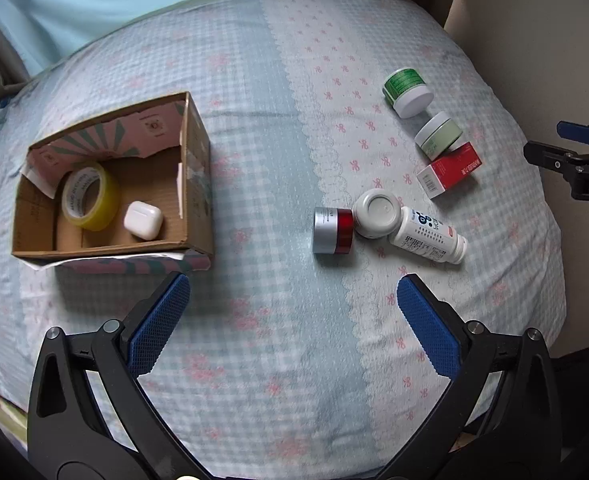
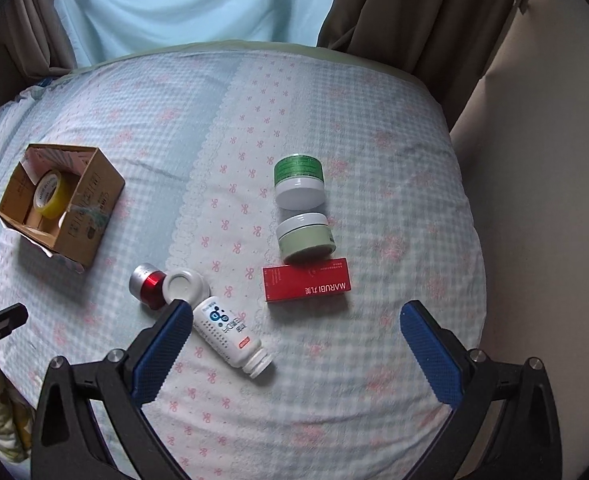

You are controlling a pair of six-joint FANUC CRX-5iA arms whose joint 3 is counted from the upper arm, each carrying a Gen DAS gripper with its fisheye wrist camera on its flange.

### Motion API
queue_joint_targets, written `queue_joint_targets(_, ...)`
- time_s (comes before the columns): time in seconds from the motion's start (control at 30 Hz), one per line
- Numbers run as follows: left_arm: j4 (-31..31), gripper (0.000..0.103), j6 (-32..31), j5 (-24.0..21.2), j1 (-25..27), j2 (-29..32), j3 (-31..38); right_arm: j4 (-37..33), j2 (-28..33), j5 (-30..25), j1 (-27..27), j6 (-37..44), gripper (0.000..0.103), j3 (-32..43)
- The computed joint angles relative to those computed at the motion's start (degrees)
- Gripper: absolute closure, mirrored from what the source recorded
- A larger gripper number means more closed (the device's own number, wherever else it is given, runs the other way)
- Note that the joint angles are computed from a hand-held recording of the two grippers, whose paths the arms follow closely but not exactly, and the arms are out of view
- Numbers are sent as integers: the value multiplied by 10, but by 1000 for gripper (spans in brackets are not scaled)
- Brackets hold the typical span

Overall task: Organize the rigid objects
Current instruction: 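Grasp the silver-and-red jar with the left tool while the right tool grasps the pale green jar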

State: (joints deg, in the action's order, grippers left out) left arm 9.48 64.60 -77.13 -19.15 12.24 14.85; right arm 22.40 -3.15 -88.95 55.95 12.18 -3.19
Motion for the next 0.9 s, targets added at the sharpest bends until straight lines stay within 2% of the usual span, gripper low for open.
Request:
queue_joint_targets(0.27, -41, 0, 51, 85, -42, 40, -48, -53, 8, 107, -94, 139, 0, -64)
queue_joint_targets(0.57, -62, 1, 77, 135, -70, 91, -52, -116, 59, 182, -179, 232, 0, -69)
queue_joint_targets(0.7, -61, 7, 79, 136, -75, 108, -44, -158, 81, 191, -210, 277, 13, -53)
queue_joint_targets(0.87, -48, 27, 75, 129, -72, 127, -36, -208, 95, 202, -239, 315, 30, -36)
queue_joint_targets(0.9, -47, 35, 77, 126, -71, 129, -34, -214, 97, 204, -241, 322, 36, -34)
